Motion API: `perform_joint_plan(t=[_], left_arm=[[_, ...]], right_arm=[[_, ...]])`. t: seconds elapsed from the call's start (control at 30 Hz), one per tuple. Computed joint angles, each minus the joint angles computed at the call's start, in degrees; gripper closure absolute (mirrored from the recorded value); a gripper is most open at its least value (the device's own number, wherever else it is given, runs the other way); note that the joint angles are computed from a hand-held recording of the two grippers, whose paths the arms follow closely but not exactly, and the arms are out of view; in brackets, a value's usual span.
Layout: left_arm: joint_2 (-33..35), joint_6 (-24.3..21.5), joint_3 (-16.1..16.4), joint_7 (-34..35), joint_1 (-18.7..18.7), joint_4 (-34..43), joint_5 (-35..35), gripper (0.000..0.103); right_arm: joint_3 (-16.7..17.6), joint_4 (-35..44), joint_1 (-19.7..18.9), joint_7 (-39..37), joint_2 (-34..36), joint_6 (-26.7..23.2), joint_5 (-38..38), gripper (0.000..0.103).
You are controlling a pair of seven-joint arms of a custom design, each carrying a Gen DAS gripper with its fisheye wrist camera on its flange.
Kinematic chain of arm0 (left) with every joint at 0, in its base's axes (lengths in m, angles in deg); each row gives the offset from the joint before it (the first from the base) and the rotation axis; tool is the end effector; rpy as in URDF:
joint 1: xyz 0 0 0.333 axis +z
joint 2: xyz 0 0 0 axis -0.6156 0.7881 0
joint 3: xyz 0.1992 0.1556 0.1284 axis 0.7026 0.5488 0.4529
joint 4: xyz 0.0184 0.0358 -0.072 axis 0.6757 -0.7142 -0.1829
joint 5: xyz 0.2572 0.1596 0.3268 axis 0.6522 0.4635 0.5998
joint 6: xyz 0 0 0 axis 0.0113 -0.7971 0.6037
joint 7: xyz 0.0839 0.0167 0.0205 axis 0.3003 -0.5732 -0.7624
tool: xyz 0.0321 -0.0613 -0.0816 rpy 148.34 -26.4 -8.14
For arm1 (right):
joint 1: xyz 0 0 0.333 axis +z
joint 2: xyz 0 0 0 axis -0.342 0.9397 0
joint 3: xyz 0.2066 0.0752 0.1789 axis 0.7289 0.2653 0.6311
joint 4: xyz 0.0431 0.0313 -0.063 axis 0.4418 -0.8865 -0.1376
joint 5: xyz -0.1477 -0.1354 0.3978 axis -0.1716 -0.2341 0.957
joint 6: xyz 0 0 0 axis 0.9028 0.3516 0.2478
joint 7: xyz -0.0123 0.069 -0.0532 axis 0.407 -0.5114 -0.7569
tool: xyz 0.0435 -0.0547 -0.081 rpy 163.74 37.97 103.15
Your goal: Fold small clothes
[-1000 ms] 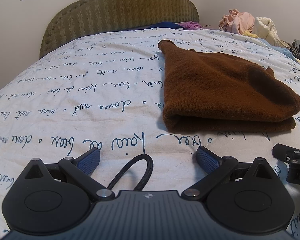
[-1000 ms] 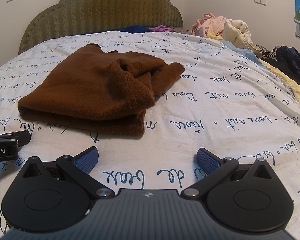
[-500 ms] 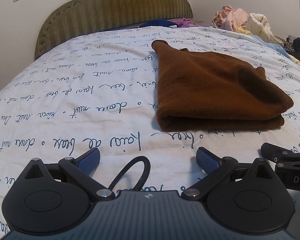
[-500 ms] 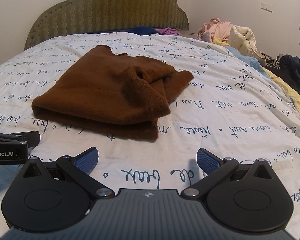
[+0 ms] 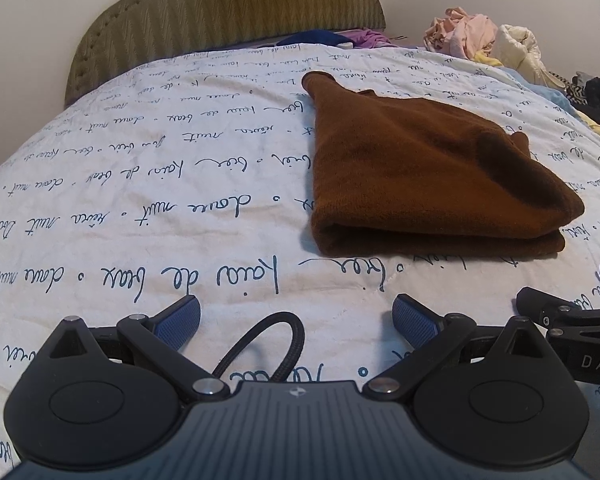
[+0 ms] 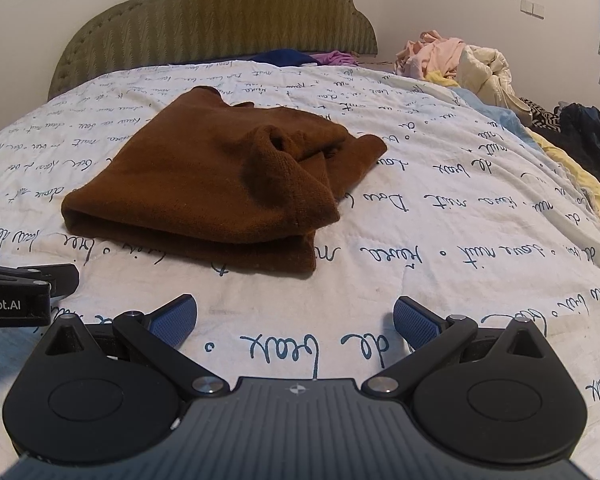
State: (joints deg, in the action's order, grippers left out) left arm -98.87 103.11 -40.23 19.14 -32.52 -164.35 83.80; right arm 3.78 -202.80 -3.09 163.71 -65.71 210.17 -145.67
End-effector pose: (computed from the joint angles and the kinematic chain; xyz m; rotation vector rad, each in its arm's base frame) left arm 0.4305 -0.1872 0.4178 -1.8146 1.6268 -0.6691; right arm 0.4437 0.3179 0.4085 -1.8481 1.5030 -0.7684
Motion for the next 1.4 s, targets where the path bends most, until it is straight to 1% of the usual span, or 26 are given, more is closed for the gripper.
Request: perform_joint_plan(t=[0.17, 0.37, 0.57, 0.87, 1.4], left_arm=[[-0.27, -0.58, 1.11, 0.6, -0.84, -0.1, -0.89, 0.0], [-0.41, -0.96, 1.43, 1.12, -0.99, -0.07, -1.43, 0.0], [-0.58, -1.69, 0.3, 0.28, -0.13, 0.17, -0.44, 0.0], [-0.72, -2.32, -0.35, -1.57, 0.43, 0.41, 1.44, 0.0], [-0.53, -3.4, 0.31, -2.44, -0.22, 0.73, 2.98, 0.0]], right_arm=[[-0.08, -0.01, 0.11, -0.17, -0.1, 0.11, 0.23, 0.0], [-0.05, 0.15, 0.14, -0.61, 0.0, 0.05, 0.37, 0.0], [0.01, 0.2, 0.13, -0.32, 0.0, 0.17, 0.3, 0.0], [-0.12, -0.15, -0.04, -0.69, -0.31, 0.87, 0.88, 0.0], [0.35, -0.52, -0.48, -2.65, -1.19, 1.87, 2.39, 0.0]])
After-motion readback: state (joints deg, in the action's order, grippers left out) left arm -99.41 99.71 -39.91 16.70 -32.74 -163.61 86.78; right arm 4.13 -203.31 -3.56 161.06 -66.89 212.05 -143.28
